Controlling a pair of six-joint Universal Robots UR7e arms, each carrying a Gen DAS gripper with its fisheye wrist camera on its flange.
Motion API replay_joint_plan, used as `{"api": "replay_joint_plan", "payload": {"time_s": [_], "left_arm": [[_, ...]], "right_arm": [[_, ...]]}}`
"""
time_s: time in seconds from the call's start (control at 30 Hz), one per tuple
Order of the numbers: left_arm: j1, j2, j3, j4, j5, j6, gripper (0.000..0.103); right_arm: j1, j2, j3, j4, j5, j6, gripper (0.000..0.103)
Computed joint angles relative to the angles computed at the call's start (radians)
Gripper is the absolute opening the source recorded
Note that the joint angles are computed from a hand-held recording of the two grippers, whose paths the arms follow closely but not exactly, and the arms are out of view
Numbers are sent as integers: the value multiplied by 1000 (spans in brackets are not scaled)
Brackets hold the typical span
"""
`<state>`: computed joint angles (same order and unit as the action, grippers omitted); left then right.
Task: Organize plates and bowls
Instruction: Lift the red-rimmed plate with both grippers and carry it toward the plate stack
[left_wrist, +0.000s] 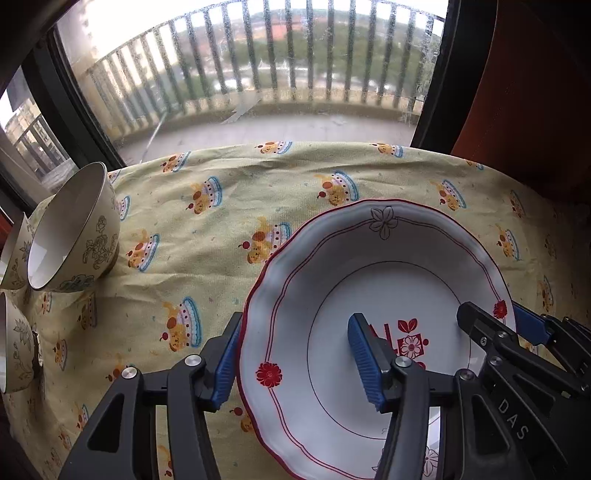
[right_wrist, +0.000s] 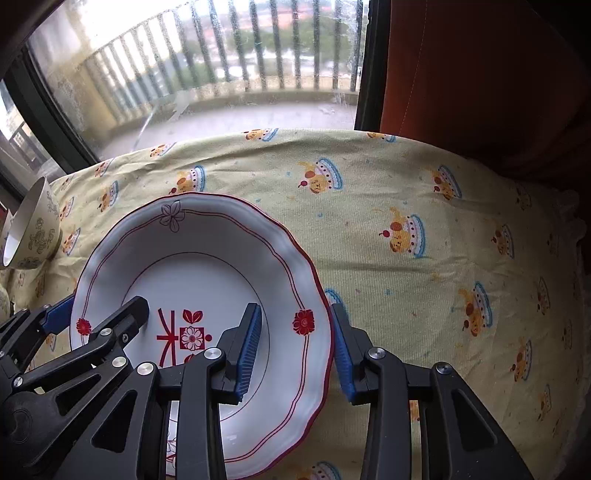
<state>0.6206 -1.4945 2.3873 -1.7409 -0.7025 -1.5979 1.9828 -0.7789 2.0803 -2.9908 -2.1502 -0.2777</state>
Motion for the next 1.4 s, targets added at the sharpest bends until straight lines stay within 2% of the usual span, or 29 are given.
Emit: {"api": "replay_joint_plan", "payload": {"time_s": [0.27,0.53,1.0,1.4], "left_arm": [[-62,-51,2,76,-11,-41,56],[-175,-119,2,198,-34,-115,60],[-437,-237,55,356,-210,-282,60],[-654,-280,113,351,-369,-370,60]], "right_arm": [[32,-48,28,16,2,59,41],[99,-125,82,23,-30,134,41],[223,-279,227,60,-98,305,41],[313,-420,366,157,-160,483,41]]}}
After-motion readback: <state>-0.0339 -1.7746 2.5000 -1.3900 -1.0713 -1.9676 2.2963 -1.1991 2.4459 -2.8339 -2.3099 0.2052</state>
